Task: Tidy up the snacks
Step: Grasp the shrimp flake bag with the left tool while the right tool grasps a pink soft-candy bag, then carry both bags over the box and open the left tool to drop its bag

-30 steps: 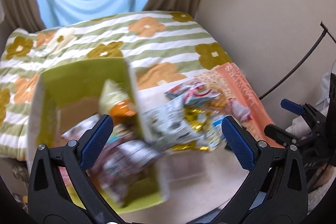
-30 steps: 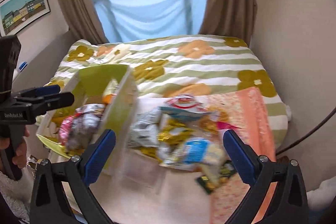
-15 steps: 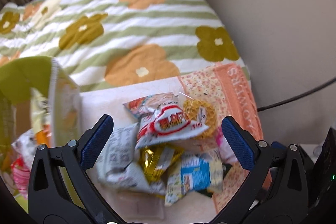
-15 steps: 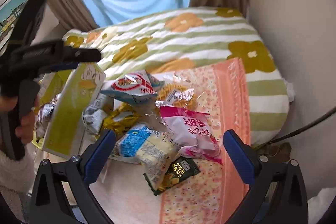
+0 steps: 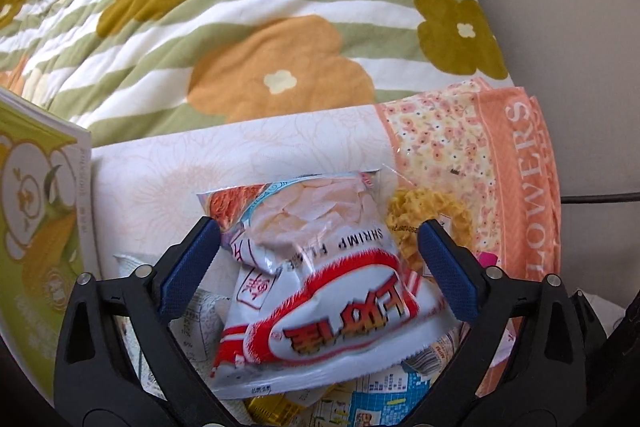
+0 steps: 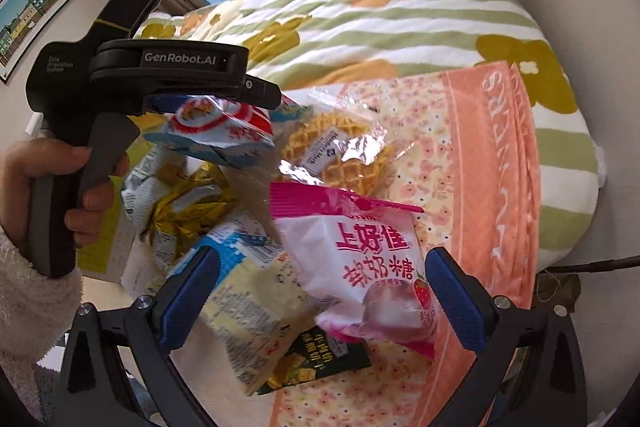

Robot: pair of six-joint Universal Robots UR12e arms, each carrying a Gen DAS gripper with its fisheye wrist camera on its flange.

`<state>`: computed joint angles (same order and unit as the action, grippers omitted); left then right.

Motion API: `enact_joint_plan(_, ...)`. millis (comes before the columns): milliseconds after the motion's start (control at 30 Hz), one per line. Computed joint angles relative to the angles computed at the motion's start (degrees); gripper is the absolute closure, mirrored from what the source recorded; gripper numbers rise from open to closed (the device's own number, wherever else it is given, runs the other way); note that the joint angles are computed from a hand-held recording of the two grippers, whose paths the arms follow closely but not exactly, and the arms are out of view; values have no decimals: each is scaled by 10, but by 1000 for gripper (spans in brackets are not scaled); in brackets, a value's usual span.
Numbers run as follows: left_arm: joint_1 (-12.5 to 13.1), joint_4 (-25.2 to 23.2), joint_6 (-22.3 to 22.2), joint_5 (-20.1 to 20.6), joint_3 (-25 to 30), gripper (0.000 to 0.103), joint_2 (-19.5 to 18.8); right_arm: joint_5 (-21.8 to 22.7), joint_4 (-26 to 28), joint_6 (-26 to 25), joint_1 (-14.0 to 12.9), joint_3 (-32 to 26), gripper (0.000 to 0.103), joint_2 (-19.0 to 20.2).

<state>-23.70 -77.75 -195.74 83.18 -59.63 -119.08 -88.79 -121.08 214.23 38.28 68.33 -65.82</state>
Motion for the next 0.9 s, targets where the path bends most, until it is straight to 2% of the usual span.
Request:
enact_joint_plan(100, -1, -2, -4, 2, -3, 14, 0, 18, -7, 1, -6, 11, 1, -3)
enact_joint_plan(233, -2, 1, 5, 7, -8, 17, 3, 31, -11, 0, -11, 21, 1, -6)
enact_joint_plan(300, -1, -2, 11, 2, -8, 23, 3, 38, -9, -1, -13, 24, 4, -6)
enact_joint_plan(400, -2, -5, 23, 7, -7, 29, 4, 34, -3, -9, -12, 26, 6, -7)
enact_joint_plan(567, -1, 2, 30, 3, -12, 33, 10, 23, 8, -18, -12, 24, 14, -5)
enact_joint_plan(700, 2, 20, 24, -17, -21, 33, 18, 12, 15, -27, -10, 22, 16, -4)
enact_joint_plan(733, 1, 24, 23, -15, -21, 33, 19, 11, 16, -27, -10, 24, 18, -4)
enact_joint_plan(800, 2, 34, 22, -18, -22, 33, 23, 10, 18, -27, -10, 24, 30, -4)
enact_joint_plan(900, 1, 37, 24, -15, -18, 33, 25, 9, 16, -27, -11, 26, 38, -5)
